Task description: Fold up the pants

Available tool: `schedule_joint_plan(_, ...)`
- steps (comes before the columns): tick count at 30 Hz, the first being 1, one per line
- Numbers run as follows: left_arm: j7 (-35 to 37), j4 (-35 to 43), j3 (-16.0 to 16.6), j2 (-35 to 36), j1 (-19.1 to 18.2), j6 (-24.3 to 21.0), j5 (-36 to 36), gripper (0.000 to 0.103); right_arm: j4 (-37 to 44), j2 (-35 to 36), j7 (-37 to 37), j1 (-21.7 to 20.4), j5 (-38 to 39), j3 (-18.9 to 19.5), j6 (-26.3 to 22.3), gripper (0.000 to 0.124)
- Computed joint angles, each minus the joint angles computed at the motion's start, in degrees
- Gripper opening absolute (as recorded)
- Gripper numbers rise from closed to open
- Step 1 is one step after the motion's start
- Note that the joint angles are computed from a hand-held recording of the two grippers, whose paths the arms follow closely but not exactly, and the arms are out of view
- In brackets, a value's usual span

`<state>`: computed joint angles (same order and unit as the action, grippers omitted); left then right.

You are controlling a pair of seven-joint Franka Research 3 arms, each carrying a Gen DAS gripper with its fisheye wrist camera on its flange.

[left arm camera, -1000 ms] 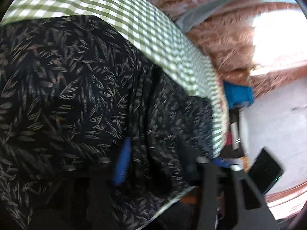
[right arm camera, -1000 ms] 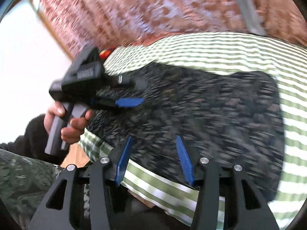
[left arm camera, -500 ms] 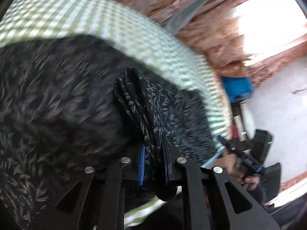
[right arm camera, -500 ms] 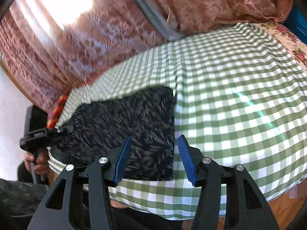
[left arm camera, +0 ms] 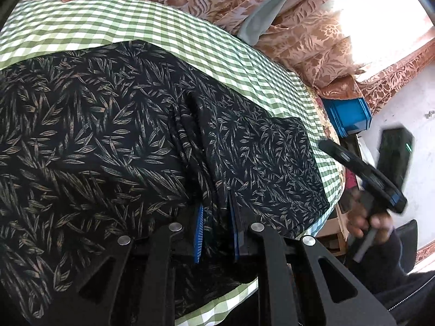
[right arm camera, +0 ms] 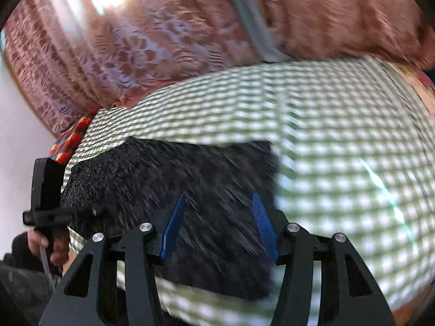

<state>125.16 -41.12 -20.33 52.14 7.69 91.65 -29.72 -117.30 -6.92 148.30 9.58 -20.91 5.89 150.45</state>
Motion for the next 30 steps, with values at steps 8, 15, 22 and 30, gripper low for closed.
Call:
schedule_joint_plan(8, 4.9, -11.0, 1.1, -6.0, 1.1, 6.1, 0.0, 0.018, 9.6, 12.6, 1.9, 1.9, 2.9, -4.6, -7.1, 0.065)
schedule_joint_plan(15, 5.6, -13.9, 1.7, -8.7, 4.4, 9.3, -2.5, 0.044, 12.5, 12.6, 4.4, 5.2, -4.9, -6.0, -10.9, 0.068)
schedule_joint_plan(22, 2.8, -18.5, 4.2, -12.4, 6.9, 18.3, -2.9, 0.047, 23.6, 21.4, -12.2, 6.7, 2.6, -3.5, -1.5, 0.067)
schedule_joint_plan(30, -2.0, -22.4, 6.8, -15.2, 7.9, 28.6, 0.9, 0.05, 45.6, 38.8, -22.6, 14.4, 6.2, -6.7, -13.6, 0.082)
